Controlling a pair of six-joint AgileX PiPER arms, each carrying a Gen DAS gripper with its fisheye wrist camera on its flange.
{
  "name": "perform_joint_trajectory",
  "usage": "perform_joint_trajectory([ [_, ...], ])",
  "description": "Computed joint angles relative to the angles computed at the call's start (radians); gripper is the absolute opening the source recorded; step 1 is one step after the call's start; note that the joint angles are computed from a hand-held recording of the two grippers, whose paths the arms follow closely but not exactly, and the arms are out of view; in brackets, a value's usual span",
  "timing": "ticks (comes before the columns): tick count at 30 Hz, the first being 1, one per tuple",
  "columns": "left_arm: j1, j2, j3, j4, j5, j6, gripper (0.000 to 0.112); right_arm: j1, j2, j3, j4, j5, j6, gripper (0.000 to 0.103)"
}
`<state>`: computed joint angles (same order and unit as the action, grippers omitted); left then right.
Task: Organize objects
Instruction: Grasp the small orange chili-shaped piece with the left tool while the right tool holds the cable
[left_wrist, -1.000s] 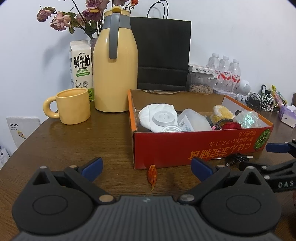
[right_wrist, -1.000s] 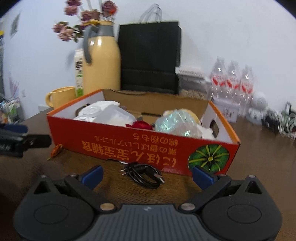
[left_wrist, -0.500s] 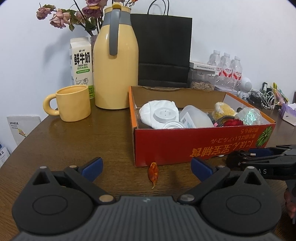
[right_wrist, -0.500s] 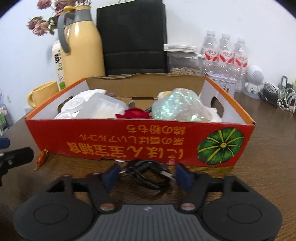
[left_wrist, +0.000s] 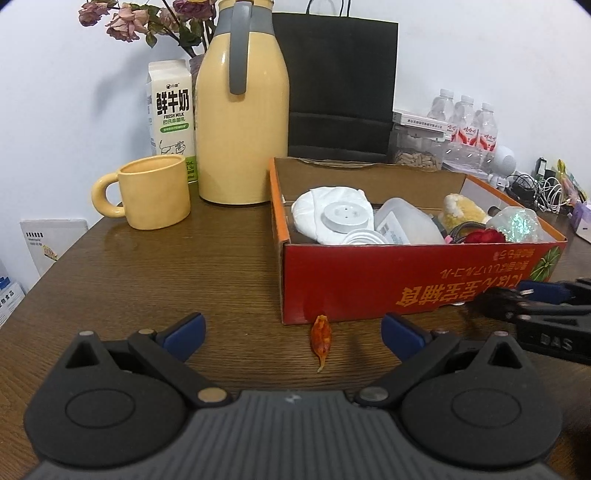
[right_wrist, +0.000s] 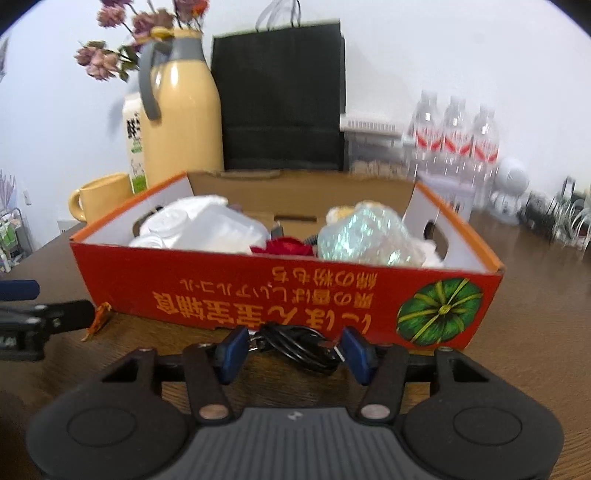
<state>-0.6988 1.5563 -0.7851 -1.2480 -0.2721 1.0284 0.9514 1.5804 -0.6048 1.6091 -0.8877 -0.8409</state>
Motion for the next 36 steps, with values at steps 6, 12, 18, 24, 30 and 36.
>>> perform_joint_trajectory([
  [6, 0.005, 0.006, -0.008, -0.041, 0.010, 0.043, 0.103, 0.132, -0.030, 0.036, -0.026, -0.104, 0.047, 0.055],
  [12, 0.003, 0.027, -0.026, -0.136, 0.005, 0.141, 0.103, 0.163, -0.040, 0.044, -0.055, -0.125, 0.058, 0.055],
  [18, 0.004, 0.054, -0.051, -0.218, 0.015, 0.236, 0.091, 0.175, -0.045, 0.050, -0.060, -0.135, 0.068, 0.055],
  [24, 0.004, 0.048, -0.044, -0.191, 0.088, 0.283, 0.013, 0.182, -0.044, 0.051, -0.062, -0.139, 0.067, 0.055],
  [30, -0.023, 0.033, -0.022, -0.060, 0.048, 0.147, 0.013, 0.185, -0.043, 0.052, -0.065, -0.143, 0.069, 0.055],
  [36, -0.063, 0.001, 0.005, 0.062, -0.011, 0.018, 0.013, 0.192, -0.041, 0.049, -0.068, -0.158, 0.066, 0.055],
])
